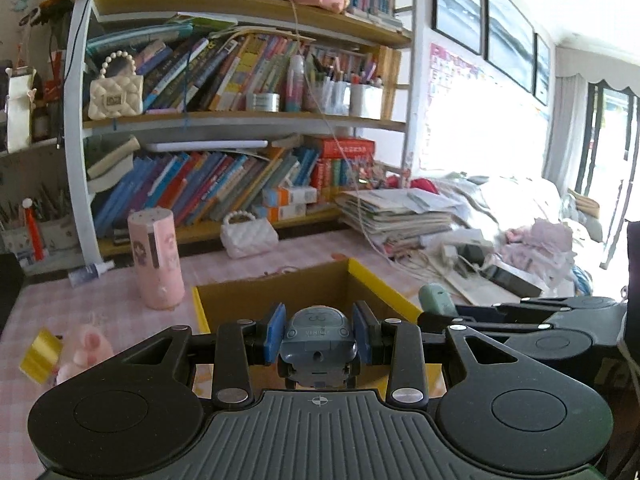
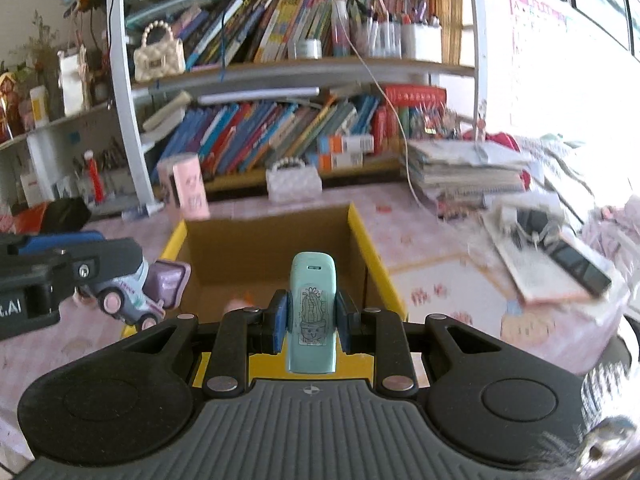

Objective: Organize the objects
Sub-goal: 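Carry the grey car and green stick in both tools over the yellow box, then lower both tools into the box and open them, releasing car and stick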

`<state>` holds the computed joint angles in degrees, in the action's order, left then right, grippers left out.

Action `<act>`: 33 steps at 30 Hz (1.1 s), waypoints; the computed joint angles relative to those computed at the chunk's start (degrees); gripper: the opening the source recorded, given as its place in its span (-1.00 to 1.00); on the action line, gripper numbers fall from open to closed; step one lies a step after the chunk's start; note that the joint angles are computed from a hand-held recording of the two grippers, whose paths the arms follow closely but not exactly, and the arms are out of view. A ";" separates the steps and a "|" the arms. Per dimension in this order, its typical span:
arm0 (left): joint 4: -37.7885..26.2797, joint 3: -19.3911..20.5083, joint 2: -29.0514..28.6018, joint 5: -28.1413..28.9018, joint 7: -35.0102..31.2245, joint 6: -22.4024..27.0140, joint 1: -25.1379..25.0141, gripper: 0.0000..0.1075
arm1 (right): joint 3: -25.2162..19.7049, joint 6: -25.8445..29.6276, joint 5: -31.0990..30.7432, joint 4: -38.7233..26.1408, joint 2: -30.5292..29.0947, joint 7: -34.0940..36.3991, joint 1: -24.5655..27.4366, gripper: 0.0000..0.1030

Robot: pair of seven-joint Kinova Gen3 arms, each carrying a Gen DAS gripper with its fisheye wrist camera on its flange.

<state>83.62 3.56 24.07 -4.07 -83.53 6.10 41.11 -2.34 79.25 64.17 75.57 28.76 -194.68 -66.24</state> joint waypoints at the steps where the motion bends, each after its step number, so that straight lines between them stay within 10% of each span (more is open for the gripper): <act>1: -1.17 -1.73 0.81 -0.03 0.70 0.45 1.32 -0.36 | 0.12 -0.97 0.30 0.60 -0.33 0.25 0.68 -0.55; 9: -11.10 -10.07 7.68 -4.05 8.87 8.53 7.62 -0.36 | -0.38 -11.98 -0.36 4.48 -2.17 5.74 8.13 -0.55; 33: -28.43 -3.58 18.37 -11.10 14.11 28.84 4.64 -0.35 | 0.91 -33.16 -27.32 0.50 1.24 48.03 22.99 -0.55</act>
